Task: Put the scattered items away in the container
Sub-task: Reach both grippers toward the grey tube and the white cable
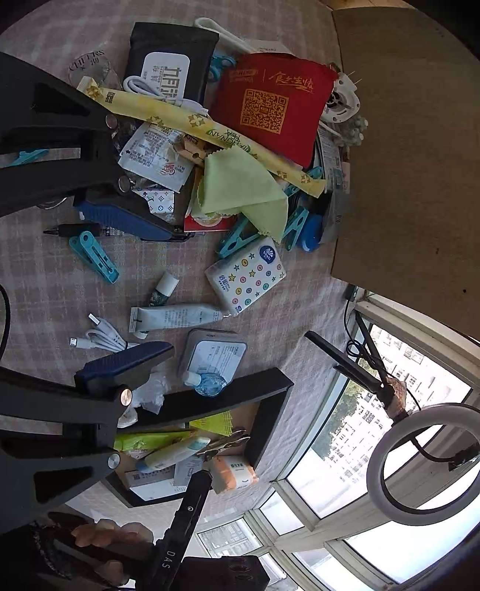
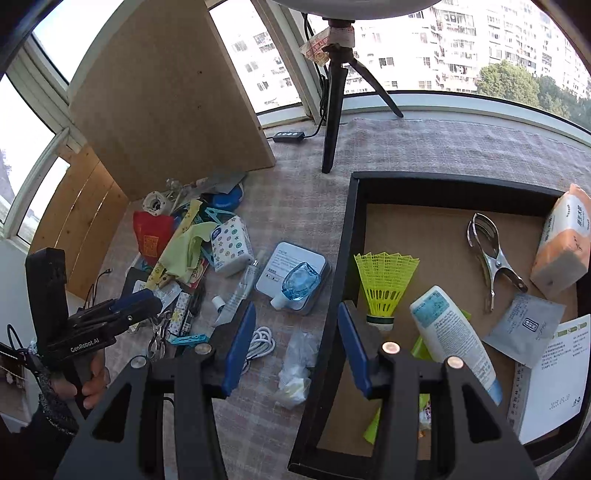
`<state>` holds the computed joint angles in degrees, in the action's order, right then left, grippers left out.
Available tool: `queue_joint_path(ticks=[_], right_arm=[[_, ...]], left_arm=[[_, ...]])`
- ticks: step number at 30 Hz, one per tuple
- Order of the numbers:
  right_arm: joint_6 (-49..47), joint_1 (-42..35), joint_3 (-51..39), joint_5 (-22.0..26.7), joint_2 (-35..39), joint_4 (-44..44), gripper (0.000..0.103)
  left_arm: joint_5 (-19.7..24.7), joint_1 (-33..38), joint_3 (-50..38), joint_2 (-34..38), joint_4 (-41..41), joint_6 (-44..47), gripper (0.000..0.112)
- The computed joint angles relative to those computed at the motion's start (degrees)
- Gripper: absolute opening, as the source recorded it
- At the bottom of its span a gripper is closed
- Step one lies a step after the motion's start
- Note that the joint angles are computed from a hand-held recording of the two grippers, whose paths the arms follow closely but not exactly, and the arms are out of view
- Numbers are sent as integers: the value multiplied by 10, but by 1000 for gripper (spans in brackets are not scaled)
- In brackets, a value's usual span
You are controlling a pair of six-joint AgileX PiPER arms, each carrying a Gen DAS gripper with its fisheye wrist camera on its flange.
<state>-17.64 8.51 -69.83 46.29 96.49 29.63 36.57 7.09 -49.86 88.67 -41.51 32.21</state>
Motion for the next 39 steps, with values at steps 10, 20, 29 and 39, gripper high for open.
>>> queue_joint_path(ticks=[10, 20, 29, 39], right_arm=[[53, 65, -50, 13, 76, -13, 46], [123, 70, -105, 34, 118, -45, 44], [71, 72, -59, 46, 94, -1, 43], [83, 115, 36, -9, 80, 34, 31]], left_arm=[[16, 5, -7, 27, -15, 38, 49], [17, -87, -87, 119, 66, -13, 45], [62, -71, -124, 162, 57, -1, 42], [96, -75, -195, 221, 73, -13, 42]])
